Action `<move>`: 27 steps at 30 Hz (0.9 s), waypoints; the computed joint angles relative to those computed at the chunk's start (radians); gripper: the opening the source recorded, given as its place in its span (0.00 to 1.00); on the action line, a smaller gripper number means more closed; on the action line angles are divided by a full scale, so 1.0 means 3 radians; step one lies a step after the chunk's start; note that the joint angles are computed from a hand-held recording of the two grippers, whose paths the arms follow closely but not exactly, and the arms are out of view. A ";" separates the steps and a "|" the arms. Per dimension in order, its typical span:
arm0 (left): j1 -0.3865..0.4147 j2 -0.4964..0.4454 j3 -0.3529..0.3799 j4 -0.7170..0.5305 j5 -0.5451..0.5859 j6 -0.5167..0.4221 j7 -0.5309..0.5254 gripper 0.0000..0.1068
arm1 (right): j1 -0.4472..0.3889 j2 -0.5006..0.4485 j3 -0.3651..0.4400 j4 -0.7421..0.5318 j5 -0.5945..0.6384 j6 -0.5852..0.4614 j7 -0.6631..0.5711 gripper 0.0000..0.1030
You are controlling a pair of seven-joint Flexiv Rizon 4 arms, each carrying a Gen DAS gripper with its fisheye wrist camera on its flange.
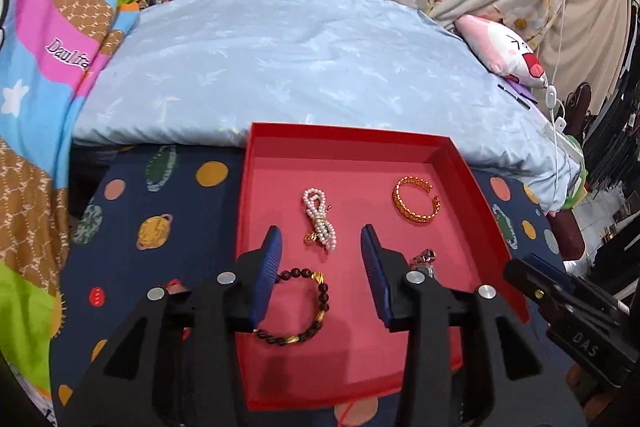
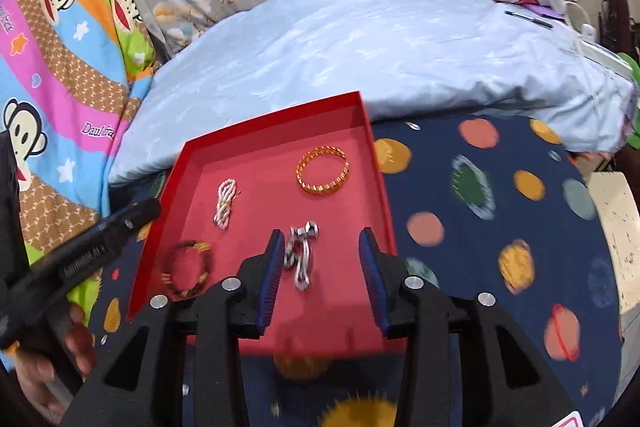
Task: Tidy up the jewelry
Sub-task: 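Carry the bead bracelet and silver watch into the red tray and release, then withdraw both tools and lower the left tool onto the gold watch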
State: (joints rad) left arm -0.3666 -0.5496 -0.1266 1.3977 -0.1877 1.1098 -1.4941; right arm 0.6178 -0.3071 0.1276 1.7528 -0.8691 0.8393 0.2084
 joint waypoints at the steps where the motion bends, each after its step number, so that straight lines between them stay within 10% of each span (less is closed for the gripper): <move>1: 0.0010 0.0065 0.0003 0.0075 0.0000 0.0029 0.0002 0.37 | 0.0021 0.0069 0.0023 0.0065 -0.0011 -0.0015 0.0060 0.38; 27: 0.0144 0.1671 0.0043 0.2288 -0.0162 0.0118 0.0343 0.49 | 0.0615 0.0459 0.0665 0.0440 0.0352 -0.0760 0.0693 0.41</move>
State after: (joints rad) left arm -0.3234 -0.0484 -0.1138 2.0842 -0.2363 1.1452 -1.3912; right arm 0.8025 -0.1694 0.3271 1.8850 -0.7633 0.6113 0.4164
